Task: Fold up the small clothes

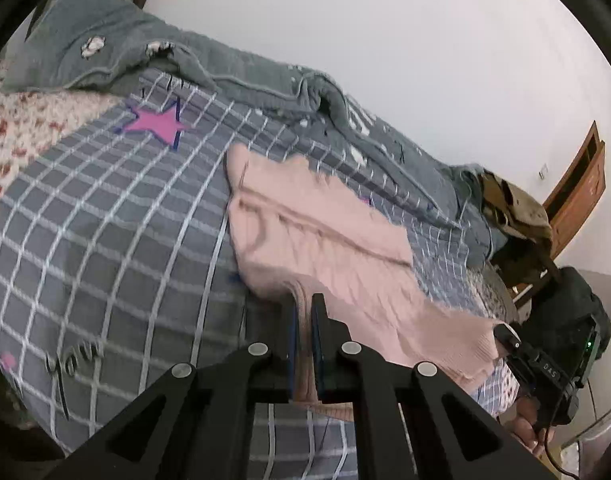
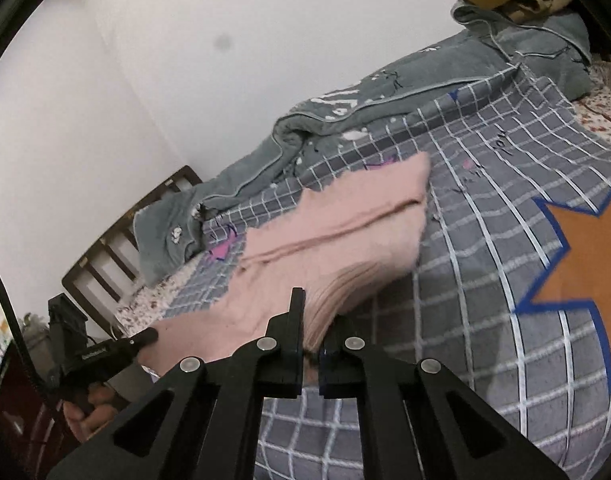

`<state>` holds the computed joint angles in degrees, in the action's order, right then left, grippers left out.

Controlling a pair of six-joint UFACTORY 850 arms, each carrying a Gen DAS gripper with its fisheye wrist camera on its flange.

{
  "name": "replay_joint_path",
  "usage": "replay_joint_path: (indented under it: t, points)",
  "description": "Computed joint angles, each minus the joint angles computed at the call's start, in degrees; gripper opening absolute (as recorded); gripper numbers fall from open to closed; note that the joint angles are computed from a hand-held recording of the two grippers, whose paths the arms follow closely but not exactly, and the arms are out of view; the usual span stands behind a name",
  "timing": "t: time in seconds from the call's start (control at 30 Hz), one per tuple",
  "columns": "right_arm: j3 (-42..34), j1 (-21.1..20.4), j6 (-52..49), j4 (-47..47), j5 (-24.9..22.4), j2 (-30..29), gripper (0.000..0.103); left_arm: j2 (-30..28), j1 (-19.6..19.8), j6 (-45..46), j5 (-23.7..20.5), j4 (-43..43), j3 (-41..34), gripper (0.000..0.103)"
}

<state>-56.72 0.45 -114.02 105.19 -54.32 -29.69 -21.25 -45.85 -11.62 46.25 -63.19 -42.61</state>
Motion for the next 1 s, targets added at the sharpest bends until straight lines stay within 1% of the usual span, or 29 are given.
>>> replay_joint_path:
  t: [0.17, 0.2, 0.3, 0.4, 0.47, 0.6, 0.67, 0.73, 0.87, 1.0]
  points:
    - [-5.3, 1.6, 2.7, -0.5, 0.7, -1.2, 0.005, 1.1, 3.8, 4.5, -1.3, 0.0, -2.2, 0.007]
    - [-6.5, 1.9, 4.0, -1.0, 0.8, -1.7, 0.005, 0.9, 4.7, 5.5, -1.7, -0.1, -2.9, 0.007]
    - [-12.1, 3.2, 10.1, -3.8, 3.1, -4.2, 0.005, -0.5, 7.3, 7.3, -2.7, 0.0, -5.3, 0.007]
    - [-17.8, 3.5, 16.5, -6.0, 1.4, -8.0, 0.005, -1.7, 9.2, 9.3, -3.7, -0.5, -7.4, 0.007]
    - [-21.1, 3.7, 19.3, -6.1, 0.8, -10.3, 0.005, -2.3, 10.9, 8.6, -4.4, 1.2, -8.3, 0.007]
    - [-27.9, 4.4, 23.7, -6.2, 1.9, -14.6, 0.005, -4.1, 14.6, 7.8, -7.0, 3.3, -11.2, 0.007]
    - [-31.9, 4.7, 27.0, -7.9, 1.9, -17.1, 0.005, -5.3, 16.5, 6.9, -8.7, 5.5, -13.0, 0.007]
    - [-36.8, 5.0, 31.7, -10.2, 1.4, -20.2, 0.005, -6.9, 18.0, 8.6, -10.1, 5.0, -15.5, 0.007]
    - [-44.2, 6.0, 36.5, -12.4, 3.5, -24.7, 0.005, -9.9, 20.5, 9.5, -12.2, 6.1, -19.4, 0.007]
    - [-53.2, 7.2, 42.4, -15.4, 5.1, -30.2, 0.005, -12.6, 23.5, 8.1, -14.7, 8.8, -23.2, 0.007]
